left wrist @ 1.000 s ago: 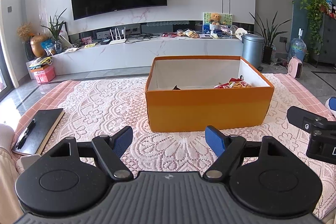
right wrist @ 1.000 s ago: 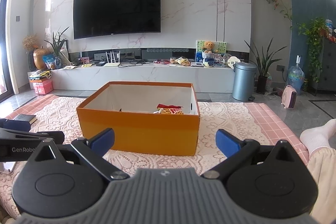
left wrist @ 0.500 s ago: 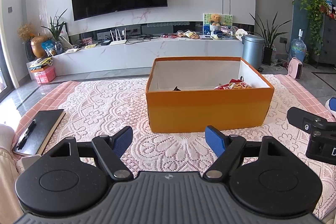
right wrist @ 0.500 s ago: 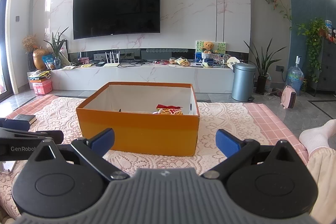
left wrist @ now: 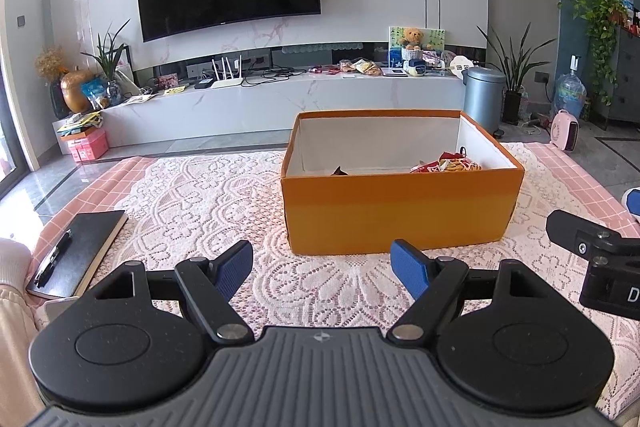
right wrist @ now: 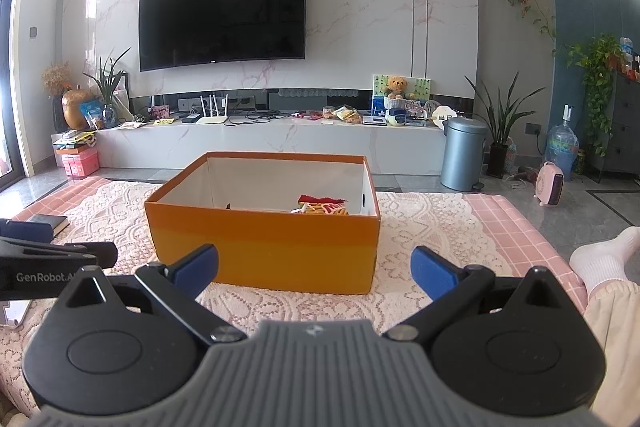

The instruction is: Organize snacks

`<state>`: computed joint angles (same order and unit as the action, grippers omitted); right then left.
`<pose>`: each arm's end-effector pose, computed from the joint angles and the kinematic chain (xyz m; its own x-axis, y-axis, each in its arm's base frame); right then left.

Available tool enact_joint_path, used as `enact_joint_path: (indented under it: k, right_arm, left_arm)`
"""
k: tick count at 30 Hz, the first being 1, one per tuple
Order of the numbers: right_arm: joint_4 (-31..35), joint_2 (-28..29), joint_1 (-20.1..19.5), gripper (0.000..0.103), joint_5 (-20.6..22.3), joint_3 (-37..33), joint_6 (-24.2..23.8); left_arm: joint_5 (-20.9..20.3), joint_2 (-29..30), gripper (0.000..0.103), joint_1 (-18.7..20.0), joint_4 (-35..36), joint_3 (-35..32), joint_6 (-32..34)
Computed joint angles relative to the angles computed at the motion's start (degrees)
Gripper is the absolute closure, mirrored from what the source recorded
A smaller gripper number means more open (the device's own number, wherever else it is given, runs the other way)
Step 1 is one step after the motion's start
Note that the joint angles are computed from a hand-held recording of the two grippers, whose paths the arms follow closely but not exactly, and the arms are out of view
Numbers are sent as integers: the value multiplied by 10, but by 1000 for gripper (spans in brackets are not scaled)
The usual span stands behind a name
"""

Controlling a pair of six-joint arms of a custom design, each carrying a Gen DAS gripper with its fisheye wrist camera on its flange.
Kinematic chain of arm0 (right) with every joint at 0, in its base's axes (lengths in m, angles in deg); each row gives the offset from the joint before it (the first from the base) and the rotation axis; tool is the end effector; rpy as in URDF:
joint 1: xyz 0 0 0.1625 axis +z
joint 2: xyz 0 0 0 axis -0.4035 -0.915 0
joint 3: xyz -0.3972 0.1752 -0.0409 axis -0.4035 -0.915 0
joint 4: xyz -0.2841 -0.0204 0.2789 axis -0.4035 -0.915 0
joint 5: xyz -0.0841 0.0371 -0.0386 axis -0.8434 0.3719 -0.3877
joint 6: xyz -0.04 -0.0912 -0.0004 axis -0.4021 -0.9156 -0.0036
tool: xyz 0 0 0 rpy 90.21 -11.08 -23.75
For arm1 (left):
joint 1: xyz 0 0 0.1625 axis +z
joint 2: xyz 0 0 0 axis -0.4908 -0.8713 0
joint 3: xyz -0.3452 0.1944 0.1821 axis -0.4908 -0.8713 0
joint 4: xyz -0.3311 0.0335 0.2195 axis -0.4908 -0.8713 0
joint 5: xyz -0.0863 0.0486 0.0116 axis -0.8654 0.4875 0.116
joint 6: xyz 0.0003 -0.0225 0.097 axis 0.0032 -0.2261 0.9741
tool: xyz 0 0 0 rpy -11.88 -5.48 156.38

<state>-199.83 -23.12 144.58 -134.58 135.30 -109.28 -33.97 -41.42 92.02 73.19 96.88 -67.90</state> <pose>0.4046 -0.5561 0.0172 -0.6901 -0.0298 0.7231 -0.6688 0.4083 -0.6214 -0.0657 -0.5707 0.3127 -0.6827 0.0342 -0.7299 0.6381 0.5145 -0.5728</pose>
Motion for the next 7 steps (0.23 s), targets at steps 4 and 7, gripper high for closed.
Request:
enact_joint_path:
  k: [4, 7]
  right_arm:
    - [1, 2, 1, 4, -2, -2, 0]
    - [2, 2, 1, 4, -2, -1, 1]
  left_arm:
    - [0, -1, 11, 0, -2, 1, 3]
    - [-1, -2, 11, 0, -7, 2, 8]
